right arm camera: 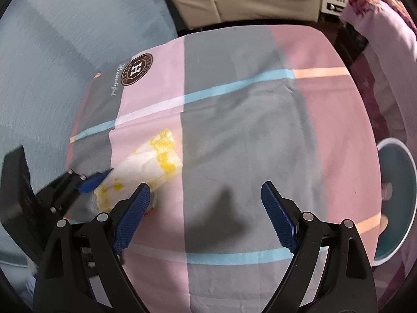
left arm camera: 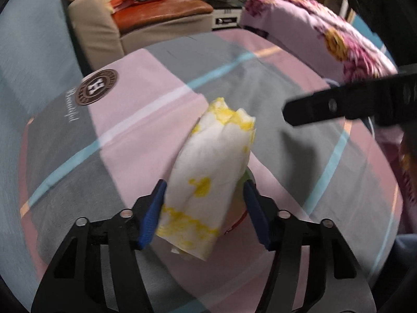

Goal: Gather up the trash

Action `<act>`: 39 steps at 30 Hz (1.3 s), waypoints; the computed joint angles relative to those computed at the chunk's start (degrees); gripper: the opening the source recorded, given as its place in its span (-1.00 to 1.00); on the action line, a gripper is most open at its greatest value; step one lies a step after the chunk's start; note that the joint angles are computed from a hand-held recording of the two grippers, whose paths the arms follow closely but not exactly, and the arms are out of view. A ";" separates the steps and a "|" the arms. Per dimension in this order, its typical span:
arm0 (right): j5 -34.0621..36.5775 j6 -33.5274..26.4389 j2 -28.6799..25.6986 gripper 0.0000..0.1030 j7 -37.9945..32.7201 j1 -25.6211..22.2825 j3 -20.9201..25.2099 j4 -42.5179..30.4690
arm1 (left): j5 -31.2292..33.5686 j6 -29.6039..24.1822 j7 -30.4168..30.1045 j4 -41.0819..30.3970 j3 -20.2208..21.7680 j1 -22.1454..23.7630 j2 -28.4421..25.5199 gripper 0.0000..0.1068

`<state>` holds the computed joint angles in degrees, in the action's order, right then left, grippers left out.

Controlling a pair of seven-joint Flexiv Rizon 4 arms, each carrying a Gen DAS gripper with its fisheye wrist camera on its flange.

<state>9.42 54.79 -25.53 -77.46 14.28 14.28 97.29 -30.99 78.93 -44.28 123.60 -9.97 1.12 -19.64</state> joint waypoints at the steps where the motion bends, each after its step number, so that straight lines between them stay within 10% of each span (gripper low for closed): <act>1: 0.19 0.05 0.10 0.61 0.07 -0.07 0.04 0.13 | -1.13 -0.64 0.12 0.05 -0.72 0.54 -0.02 -0.47; 10: 2.25 0.29 -0.33 0.58 -1.67 -0.10 1.27 -0.10 | -29.53 -7.62 10.08 2.11 -6.10 5.74 3.97 -0.69; 22: 2.68 -0.54 -4.83 -0.04 -5.96 2.62 3.02 -3.20 | -22.96 -6.07 1.94 2.11 3.84 0.46 2.04 -0.68; 28: 1.09 0.30 -6.24 -0.89 -6.90 3.71 2.99 -3.89 | -21.83 -5.94 0.51 2.11 3.75 0.77 1.96 -0.68; 32: 0.73 2.55 -4.69 -0.92 -5.62 3.32 2.32 -2.05 | -20.11 -6.48 -1.32 1.55 3.79 0.83 1.70 -0.65; 39: 0.76 5.66 -1.63 -0.92 -3.29 1.22 1.27 1.11 | -19.93 -5.77 -2.42 1.09 2.63 0.21 1.89 0.23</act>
<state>10.18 60.44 -27.16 -80.74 15.50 15.55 98.40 -50.92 73.16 -46.70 124.68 -7.33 1.32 -17.75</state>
